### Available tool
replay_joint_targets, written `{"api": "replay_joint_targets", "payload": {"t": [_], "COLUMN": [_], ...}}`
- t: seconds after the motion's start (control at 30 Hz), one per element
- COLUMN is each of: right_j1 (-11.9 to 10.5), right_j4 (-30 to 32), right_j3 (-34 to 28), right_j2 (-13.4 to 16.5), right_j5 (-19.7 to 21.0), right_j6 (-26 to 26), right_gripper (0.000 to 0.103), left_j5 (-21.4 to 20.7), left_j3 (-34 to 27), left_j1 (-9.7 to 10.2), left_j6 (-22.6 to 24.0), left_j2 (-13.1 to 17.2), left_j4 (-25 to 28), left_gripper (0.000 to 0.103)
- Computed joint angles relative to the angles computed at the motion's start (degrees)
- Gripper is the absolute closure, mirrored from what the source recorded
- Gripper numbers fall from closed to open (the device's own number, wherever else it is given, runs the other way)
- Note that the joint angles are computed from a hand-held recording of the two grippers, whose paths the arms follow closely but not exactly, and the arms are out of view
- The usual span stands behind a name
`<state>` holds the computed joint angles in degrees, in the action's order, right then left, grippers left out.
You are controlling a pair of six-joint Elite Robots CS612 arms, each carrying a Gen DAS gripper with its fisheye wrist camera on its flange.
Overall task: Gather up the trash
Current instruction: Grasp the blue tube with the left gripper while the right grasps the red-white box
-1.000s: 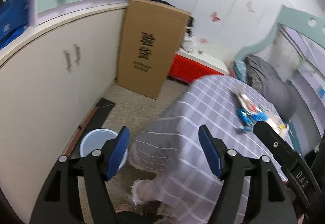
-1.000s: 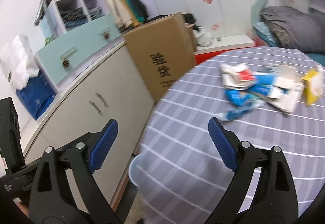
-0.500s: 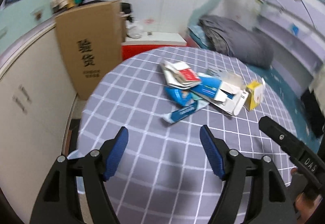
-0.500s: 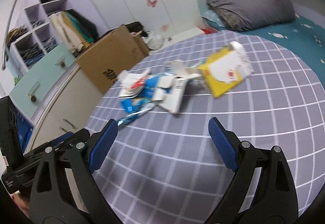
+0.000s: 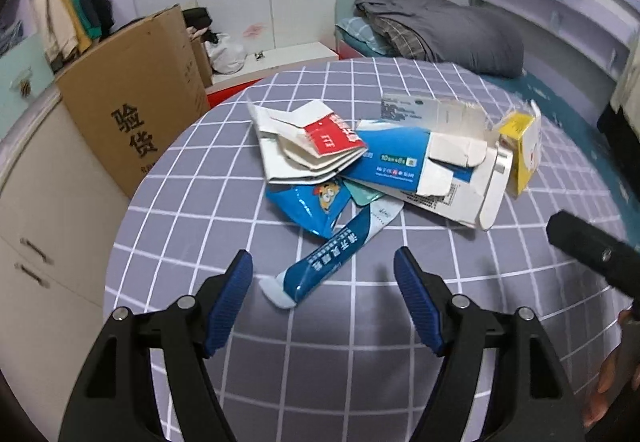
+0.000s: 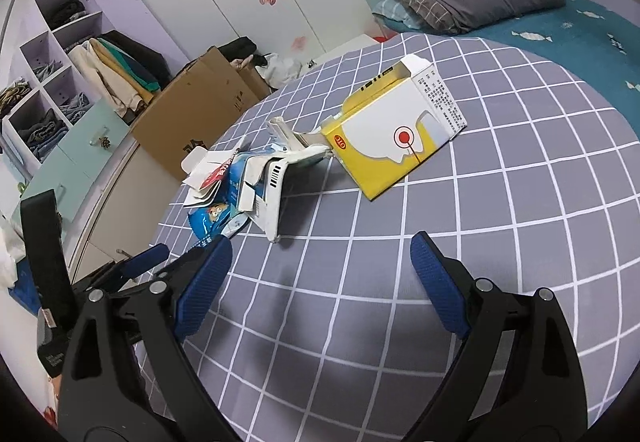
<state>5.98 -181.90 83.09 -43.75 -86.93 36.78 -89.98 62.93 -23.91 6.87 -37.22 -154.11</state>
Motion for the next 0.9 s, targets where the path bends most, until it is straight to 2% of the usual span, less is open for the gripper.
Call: {"api": "replay_joint_targets", "payload": {"t": [0.03, 0.1, 0.13, 0.17, 0.2, 0.27, 0.43, 0.57, 0.63, 0.83, 0.9], "right_j1": [0.0, -0.1, -0.1, -0.1, -0.1, -0.1, 0.1, 0.3, 0.6, 2.0, 2.3], "right_j4": [0.2, 0.5, 0.6, 0.9, 1.0, 1.1, 0.2, -1.6, -2.2, -1.6, -0.4], "right_j3": [-0.1, -0.5, -0.6, -0.7, -0.7, -0.8, -0.3, 0.5, 0.3, -3.0, -5.0], "right_j2": [0.1, 0.3, 0.4, 0.4, 0.4, 0.4, -0.2, -0.9, -1.1, -0.6, 0.1], "right_j5": [0.1, 0.2, 0.2, 0.2, 0.2, 0.1, -0.1, 0.3, 0.0, -0.3, -0.1], "right_j6": [0.0, 0.0, 0.1, 0.1, 0.2, 0.0, -0.1, -0.1, -1.0, -5.6, -7.0], "right_gripper": [0.014, 0.014, 0.014, 0.014, 0.014, 0.014, 0.014, 0.014, 0.014, 0.014, 0.014], "left_j5": [-0.2, -0.6, -0.5, -2.1, -3.5, -3.1, -5.9, -11.2, -11.9, -7.7, -4.6], "left_j3": [-0.2, -0.6, -0.9, -0.7, -0.7, 0.3, 5.1, 9.2, 10.0, 11.2, 10.8], "left_j1": [-0.10, -0.18, -0.21, -0.01, 0.16, 0.01, 0.01, 1.12, 1.56, 2.62, 2.98], "left_j6": [1.1, 2.6, 2.6, 2.2, 2.1, 2.6, 2.7, -1.9, -4.4, -10.7, -13.2], "left_j2": [0.1, 0.5, 0.6, 0.5, 0.4, -0.1, -2.6, -4.9, -5.4, -6.8, -6.8], "left_j4": [0.5, 1.6, 2.6, 2.3, 3.1, 2.3, -1.8, -7.2, -9.2, -15.4, -15.9], "left_gripper": [0.033, 0.050, 0.062, 0.069, 0.079, 0.089, 0.093, 0.094, 0.095, 0.095, 0.095]}}
